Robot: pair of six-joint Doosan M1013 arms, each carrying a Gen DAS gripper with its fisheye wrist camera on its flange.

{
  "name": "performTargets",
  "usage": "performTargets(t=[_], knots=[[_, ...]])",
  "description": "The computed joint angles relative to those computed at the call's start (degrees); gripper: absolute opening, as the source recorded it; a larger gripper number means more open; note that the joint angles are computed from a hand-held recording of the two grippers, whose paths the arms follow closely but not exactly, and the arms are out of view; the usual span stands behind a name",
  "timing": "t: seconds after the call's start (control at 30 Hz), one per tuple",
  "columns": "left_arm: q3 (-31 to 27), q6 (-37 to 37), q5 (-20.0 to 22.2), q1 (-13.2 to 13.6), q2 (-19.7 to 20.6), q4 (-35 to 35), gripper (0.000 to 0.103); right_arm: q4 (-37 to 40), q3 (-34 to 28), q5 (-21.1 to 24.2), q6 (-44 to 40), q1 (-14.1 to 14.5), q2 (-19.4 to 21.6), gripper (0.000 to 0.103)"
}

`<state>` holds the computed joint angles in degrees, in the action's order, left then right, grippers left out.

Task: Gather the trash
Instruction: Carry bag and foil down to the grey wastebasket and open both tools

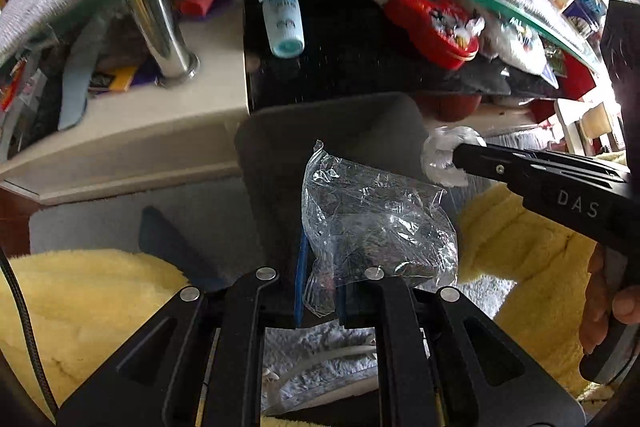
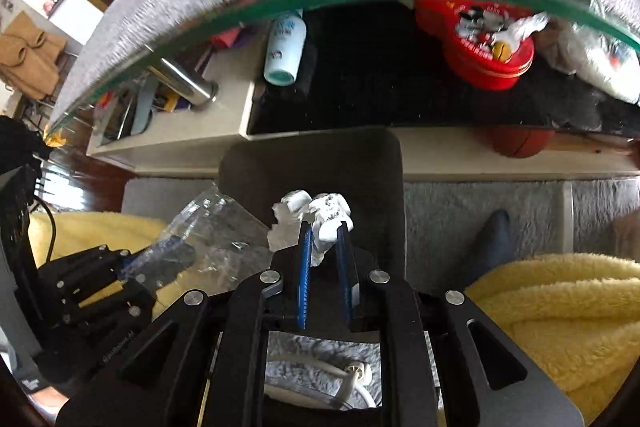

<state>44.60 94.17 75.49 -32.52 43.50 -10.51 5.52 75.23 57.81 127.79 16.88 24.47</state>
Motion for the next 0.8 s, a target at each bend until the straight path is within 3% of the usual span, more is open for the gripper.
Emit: performTargets(t=[0.07, 0.17, 0.23, 0.27, 0.3, 0.37, 0.43, 0.5, 0.53, 0.67, 0.8], knots=[[0.0, 0.1, 0.1, 0.0, 0.1, -0.4, 0.014, 0.2, -0.1, 0.2, -0.1, 0.0, 0.3, 0.015], [-0.3, 0.1, -0.1, -0.1, 0.2, 0.6, 0.027, 0.7, 0.0, 0.2, 0.1, -0.3, 0.3, 0.017], [-0.7, 0.0, -0.2, -0.1, 0.3, 1.1, 0.035, 0.7, 0.1, -0.2, 0.6, -0.6, 0.1, 0.033], [-1.0, -0.1, -0.3, -0.1, 0.4, 1.4, 0.037, 0.4, 0.2, -0.6, 1.0, -0.7, 0.0, 0.049], [-1.1, -0.3, -0.3, -0.1, 0.4, 1.6, 0.041, 0.1, 0.2, -0.7, 1.3, -0.8, -0.1, 0.055], [-1.8, -0.7, 0.0, 0.0, 0.7, 1.8, 0.046, -0.3, -0.1, -0.7, 1.9, -1.0, -0.2, 0.055], [-2.4, -1.3, 0.1, 0.2, 0.8, 1.6, 0.06, -1.5, -0.3, -0.9, 3.0, -1.2, -0.6, 0.059], [-2.9, -1.6, -0.6, 0.4, 0.7, 1.6, 0.07, -4.6, -0.9, -0.7, 4.9, -1.0, -0.9, 0.076], [-3.1, -1.7, -1.0, 0.5, 0.6, 2.0, 0.073, -6.5, -1.2, -0.7, 5.9, -0.9, -1.1, 0.078], [-5.7, -2.1, -2.3, 0.6, 0.7, 3.1, 0.083, -9.3, -2.2, -0.9, 7.7, -1.4, -2.1, 0.089], [-8.9, -2.3, -2.9, 0.7, 1.2, 3.6, 0.088, -11.4, -3.9, -0.7, 7.8, -1.9, -2.5, 0.09]])
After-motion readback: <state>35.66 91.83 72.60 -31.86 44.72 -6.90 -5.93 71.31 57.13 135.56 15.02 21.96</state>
